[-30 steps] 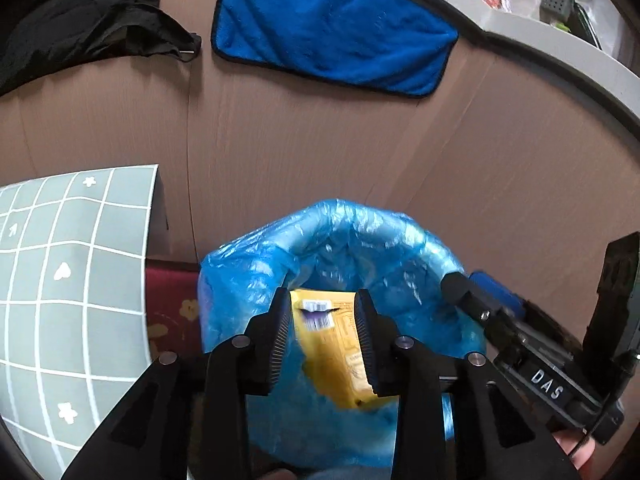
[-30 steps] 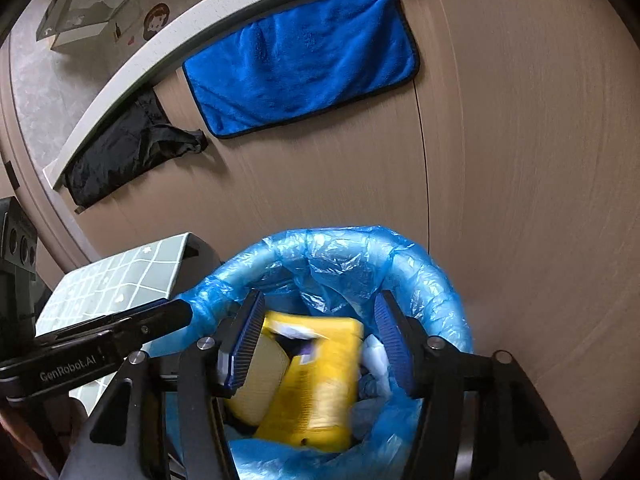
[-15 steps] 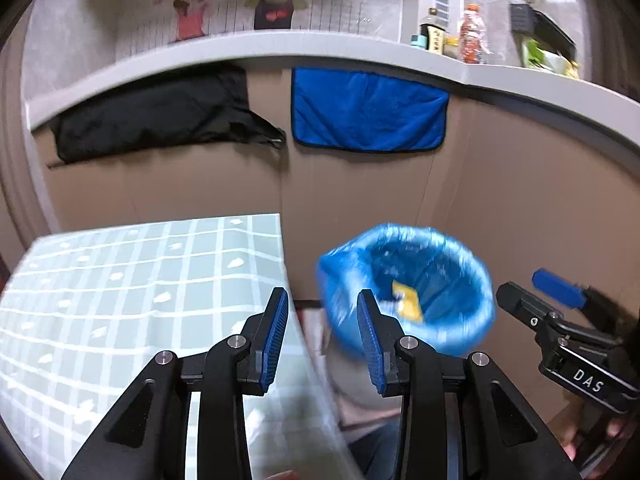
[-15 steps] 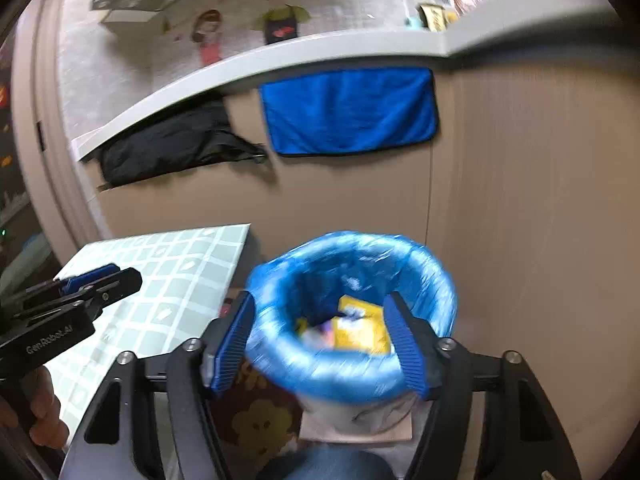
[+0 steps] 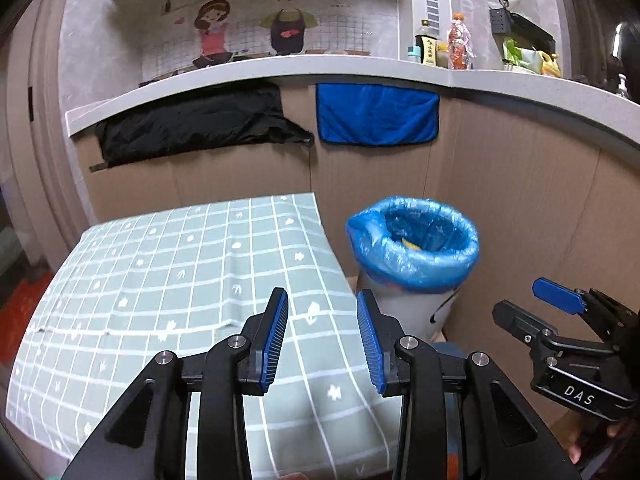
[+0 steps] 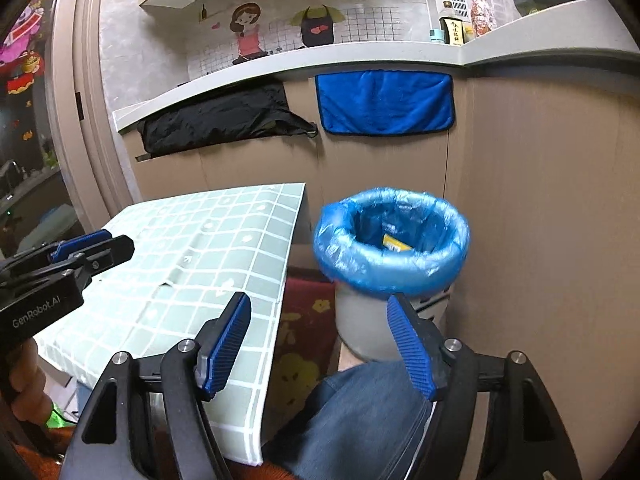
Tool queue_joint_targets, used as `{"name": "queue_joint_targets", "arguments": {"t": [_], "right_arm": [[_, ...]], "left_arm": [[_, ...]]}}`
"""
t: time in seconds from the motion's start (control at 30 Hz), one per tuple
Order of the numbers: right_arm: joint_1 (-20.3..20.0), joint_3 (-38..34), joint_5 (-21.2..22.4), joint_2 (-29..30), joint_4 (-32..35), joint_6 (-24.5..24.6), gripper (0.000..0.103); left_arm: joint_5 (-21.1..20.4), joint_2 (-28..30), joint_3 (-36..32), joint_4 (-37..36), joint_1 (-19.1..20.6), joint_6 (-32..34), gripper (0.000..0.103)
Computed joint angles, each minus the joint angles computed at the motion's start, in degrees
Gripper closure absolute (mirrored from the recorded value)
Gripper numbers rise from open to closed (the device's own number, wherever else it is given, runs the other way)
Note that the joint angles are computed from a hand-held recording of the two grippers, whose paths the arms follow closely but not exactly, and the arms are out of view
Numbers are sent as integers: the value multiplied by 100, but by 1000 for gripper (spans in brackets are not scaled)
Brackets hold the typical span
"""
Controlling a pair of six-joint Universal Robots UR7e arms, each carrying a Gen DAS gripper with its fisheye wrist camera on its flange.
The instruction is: Collect trash
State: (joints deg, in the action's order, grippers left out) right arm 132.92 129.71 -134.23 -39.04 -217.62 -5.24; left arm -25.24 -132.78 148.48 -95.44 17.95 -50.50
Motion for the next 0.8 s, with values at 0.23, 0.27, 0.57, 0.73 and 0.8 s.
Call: {"name": "queue_joint_targets", "arguments": {"t": [0.23,0.27,0.57,0.73,0.8], "right_arm": [[212,96,-31,76,-128,123,35],[243,96,-51,103,-154,108,35],[266,90,-65,122,-40,242,35],[247,102,-57,114,26,279,35],[245,93,-64,117,50,281,35]], "left_arm": [[-30,-362,-278,2353,-725,-1831,66],[-53,-391,-301,2560,-797,-1995,66],[-250,-324,-299,2396,-550,-1910,66],[-275,-351,-260,2177,-429,-1739,66],[-269,-385,-255,2179,-431,-1728,66]]}}
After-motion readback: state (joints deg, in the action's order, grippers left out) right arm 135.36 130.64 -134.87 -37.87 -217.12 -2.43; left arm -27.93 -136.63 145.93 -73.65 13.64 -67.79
